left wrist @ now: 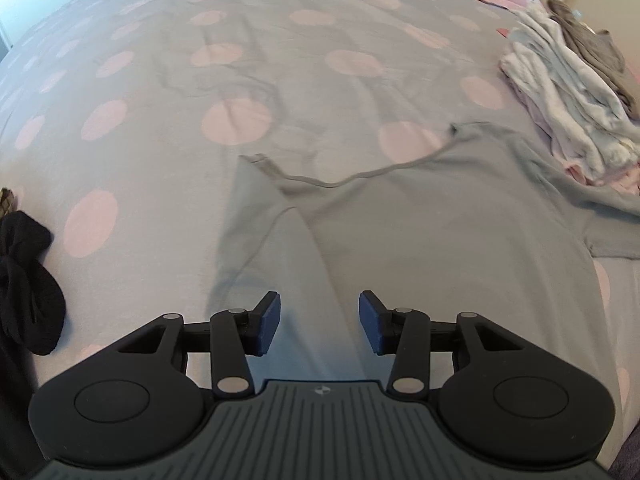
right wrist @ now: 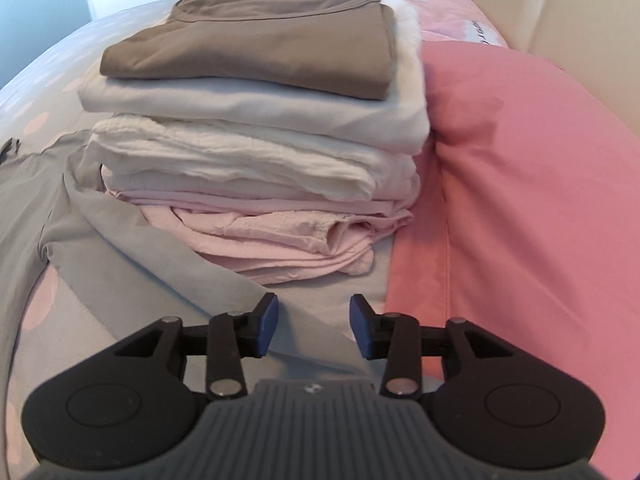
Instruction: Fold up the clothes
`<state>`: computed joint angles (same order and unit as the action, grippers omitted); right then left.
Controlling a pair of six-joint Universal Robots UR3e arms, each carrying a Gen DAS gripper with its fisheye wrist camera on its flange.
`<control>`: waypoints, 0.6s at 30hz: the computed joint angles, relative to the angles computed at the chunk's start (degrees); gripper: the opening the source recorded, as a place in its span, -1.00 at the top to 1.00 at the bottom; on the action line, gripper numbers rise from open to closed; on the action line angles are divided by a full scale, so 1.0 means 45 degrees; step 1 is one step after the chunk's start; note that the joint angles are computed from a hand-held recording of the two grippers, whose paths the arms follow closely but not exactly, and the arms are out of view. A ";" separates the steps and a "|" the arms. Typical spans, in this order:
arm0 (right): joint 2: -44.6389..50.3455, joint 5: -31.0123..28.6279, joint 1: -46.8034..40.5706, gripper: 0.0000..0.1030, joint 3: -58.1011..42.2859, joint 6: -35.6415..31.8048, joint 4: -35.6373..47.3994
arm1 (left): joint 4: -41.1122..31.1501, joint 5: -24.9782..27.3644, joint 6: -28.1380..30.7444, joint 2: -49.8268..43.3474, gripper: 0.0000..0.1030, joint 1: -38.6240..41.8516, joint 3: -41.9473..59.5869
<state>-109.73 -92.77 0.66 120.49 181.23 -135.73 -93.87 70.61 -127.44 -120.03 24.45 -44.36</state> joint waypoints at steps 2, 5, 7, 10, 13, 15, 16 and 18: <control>0.0049 0.0542 -0.0364 0.07 0.0316 -0.0329 -0.0191 | -0.0014 -0.0053 0.0143 0.0364 0.20 -0.0080 -0.0420; 0.0186 0.1268 -0.0631 0.13 0.0749 -0.0679 -0.0088 | 0.0140 -0.0084 0.0278 0.0908 0.20 -0.0138 -0.1099; 0.0042 0.1150 -0.0400 0.40 0.0857 -0.0741 -0.0089 | 0.0254 -0.0102 0.0349 0.1245 0.19 -0.0112 -0.1536; -0.0291 0.0845 0.0024 0.90 0.0600 -0.0658 0.0309 | 0.0317 -0.0260 0.0328 0.1707 0.19 0.0040 -0.2110; -0.0981 0.0941 0.0516 0.90 -0.0062 -0.0076 0.1211 | 0.0159 -0.0606 0.0360 0.2294 0.19 0.0317 -0.2758; -0.1511 0.1365 0.0891 0.90 -0.0487 0.0466 0.1668 | -0.0125 -0.0861 0.0623 0.2796 0.19 0.0544 -0.3257; -0.1607 0.1469 0.1255 0.90 -0.0803 0.0869 0.1847 | -0.0287 -0.0928 0.0821 0.3090 0.19 0.0660 -0.3533; -0.1308 0.1383 0.2356 0.90 -0.1687 0.1885 0.1998 | -0.0614 -0.1021 0.1229 0.3807 0.19 0.0926 -0.4198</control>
<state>-115.61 -86.54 11.26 112.89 189.71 -126.74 -96.63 66.01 -121.91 -102.90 28.61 -63.25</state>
